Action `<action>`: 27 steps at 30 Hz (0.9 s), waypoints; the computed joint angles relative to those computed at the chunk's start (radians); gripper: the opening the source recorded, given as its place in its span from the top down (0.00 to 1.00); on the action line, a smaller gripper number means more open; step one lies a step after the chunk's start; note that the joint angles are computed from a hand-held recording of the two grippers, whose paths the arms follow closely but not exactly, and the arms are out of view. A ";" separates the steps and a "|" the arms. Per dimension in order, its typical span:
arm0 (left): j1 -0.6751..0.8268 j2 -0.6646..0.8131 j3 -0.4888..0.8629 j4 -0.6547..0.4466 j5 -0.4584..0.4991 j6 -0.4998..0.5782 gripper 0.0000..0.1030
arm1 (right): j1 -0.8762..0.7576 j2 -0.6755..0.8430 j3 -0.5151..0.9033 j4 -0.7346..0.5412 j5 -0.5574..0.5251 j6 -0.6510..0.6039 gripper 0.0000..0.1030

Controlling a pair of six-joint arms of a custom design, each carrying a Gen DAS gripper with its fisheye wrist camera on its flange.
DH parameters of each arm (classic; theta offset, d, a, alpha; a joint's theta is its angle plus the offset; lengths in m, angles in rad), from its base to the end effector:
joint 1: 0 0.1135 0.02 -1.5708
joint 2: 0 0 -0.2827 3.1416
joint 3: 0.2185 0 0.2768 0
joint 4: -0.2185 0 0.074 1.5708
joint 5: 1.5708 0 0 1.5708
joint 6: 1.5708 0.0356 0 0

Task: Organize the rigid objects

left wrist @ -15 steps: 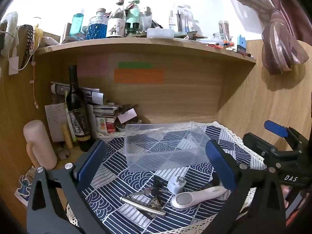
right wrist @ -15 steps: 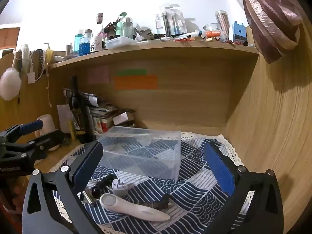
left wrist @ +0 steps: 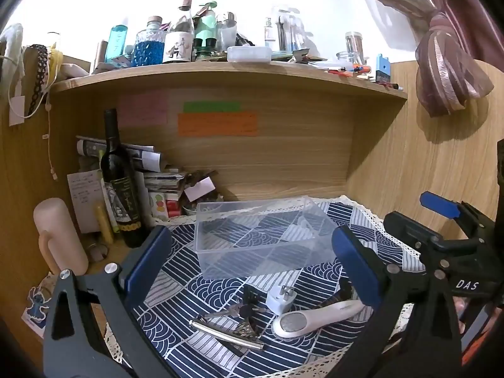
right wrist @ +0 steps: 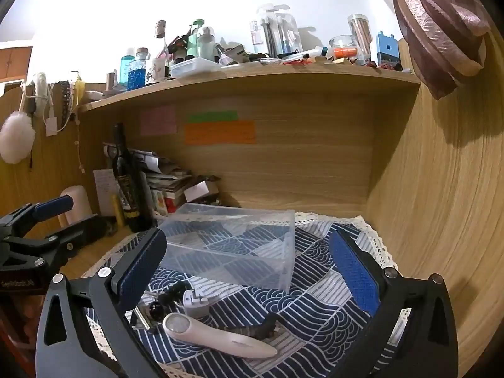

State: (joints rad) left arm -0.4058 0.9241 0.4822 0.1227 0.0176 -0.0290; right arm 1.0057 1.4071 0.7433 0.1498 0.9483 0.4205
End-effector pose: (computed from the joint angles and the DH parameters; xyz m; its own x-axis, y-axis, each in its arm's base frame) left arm 0.2052 -0.0889 0.2434 -0.3001 0.0974 -0.9489 0.4015 0.9153 -0.0330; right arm 0.1884 0.2431 0.2266 -0.2867 -0.0077 -0.9580 0.0038 1.0000 -0.0092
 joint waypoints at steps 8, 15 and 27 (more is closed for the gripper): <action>0.000 -0.001 -0.007 0.012 0.005 0.001 0.00 | -0.008 -0.019 -0.023 0.021 -0.022 -0.005 0.00; -0.001 0.005 -0.010 0.017 0.007 -0.003 0.00 | -0.003 -0.018 -0.023 0.022 -0.024 0.000 0.00; -0.004 -0.004 -0.029 0.046 0.001 -0.010 0.00 | 0.006 -0.030 -0.023 0.016 -0.018 0.013 0.00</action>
